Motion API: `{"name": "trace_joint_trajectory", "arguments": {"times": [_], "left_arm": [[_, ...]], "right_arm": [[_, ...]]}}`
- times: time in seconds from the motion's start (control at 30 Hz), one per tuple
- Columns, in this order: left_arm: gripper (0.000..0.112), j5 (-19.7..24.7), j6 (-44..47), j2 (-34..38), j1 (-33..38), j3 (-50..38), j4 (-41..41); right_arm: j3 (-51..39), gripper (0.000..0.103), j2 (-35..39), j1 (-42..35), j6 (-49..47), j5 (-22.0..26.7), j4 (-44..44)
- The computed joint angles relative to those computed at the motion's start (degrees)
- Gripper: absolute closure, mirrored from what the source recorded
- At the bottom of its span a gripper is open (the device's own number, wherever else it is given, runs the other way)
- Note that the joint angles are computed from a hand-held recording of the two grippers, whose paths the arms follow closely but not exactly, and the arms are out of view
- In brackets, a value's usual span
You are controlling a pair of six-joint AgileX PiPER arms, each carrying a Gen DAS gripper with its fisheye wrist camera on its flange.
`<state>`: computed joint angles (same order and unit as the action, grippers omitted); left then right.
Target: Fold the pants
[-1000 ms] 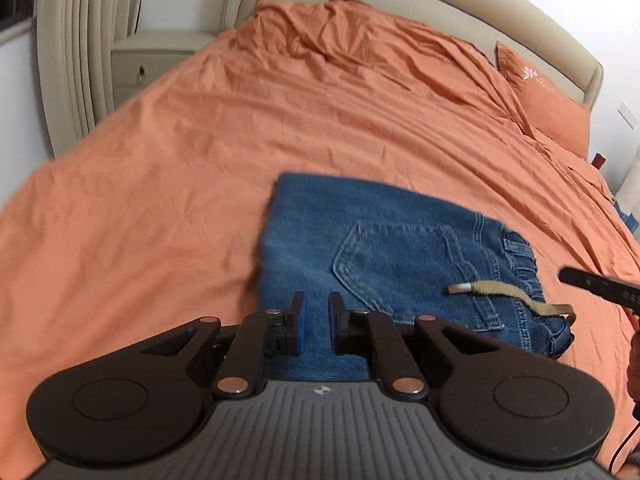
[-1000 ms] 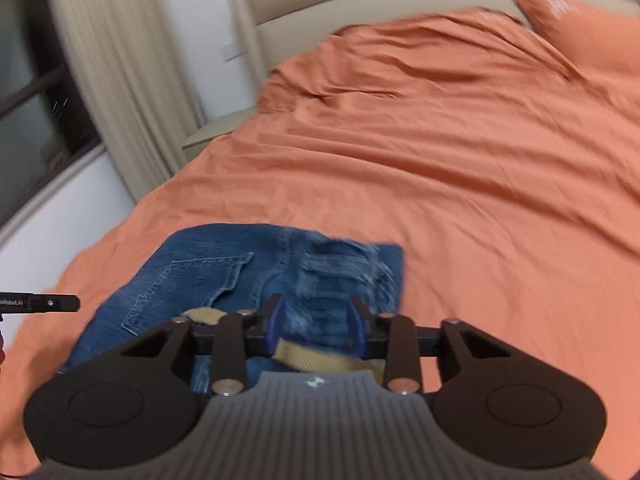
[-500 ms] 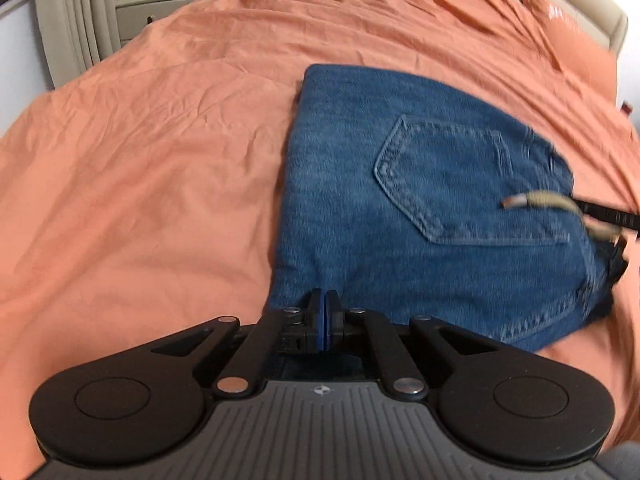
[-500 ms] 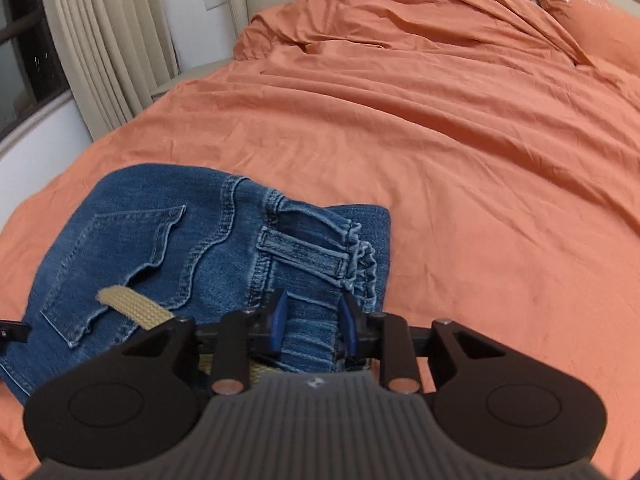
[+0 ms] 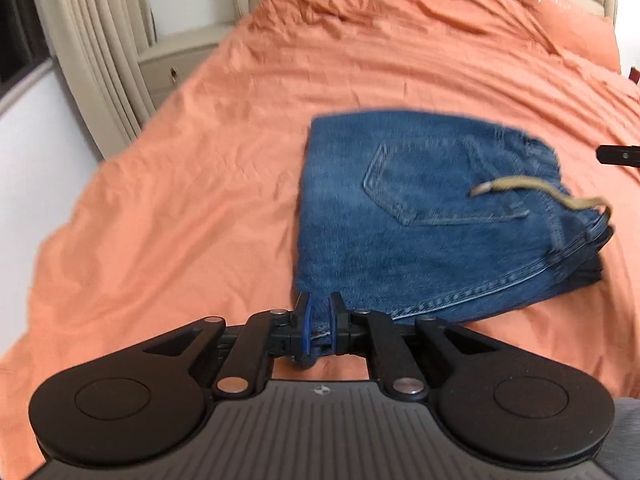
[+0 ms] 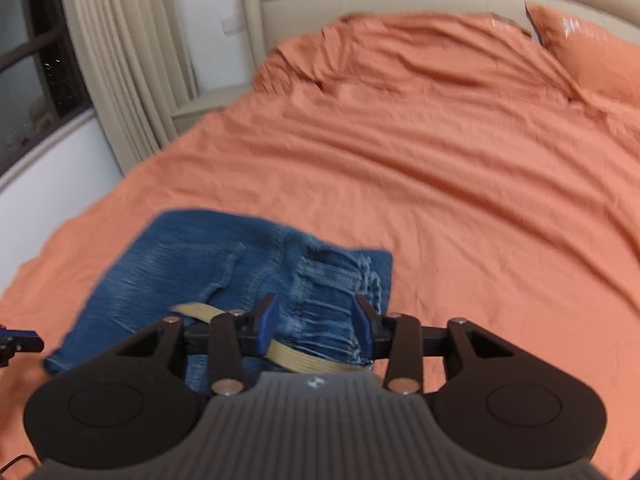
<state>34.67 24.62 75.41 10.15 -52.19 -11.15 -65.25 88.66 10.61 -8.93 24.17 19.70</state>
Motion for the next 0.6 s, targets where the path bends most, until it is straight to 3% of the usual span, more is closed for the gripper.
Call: {"name": "trace_joint_trajectory", "arguments": {"times": [0.2,0.33,0.4,0.47,0.6], "left_arm": [[0.100,7.9,-4.0,-10.7,-2.6,-4.2,5.0],[0.087,13.7,-11.7,-16.8,-9.1,-8.8,10.9],[0.083,16.0,-19.0,-19.2,-15.5,-10.3,17.4],[0.078,18.9,-28.0,-20.8,-23.7,-11.6,25.4],[0.072,23.4,-45.5,-23.5,-39.6,-10.9,38.2]], "right_arm": [[0.1,0.050,-13.2,-0.7,0.7,7.3,-2.7],[-0.7,0.034,-21.6,-0.7,2.0,12.6,-5.0],[-0.3,0.032,-26.0,0.1,3.7,14.5,-7.3],[0.3,0.022,-30.1,1.5,6.1,16.3,-10.0],[3.8,0.022,-39.3,7.1,16.9,19.0,-18.9]]}}
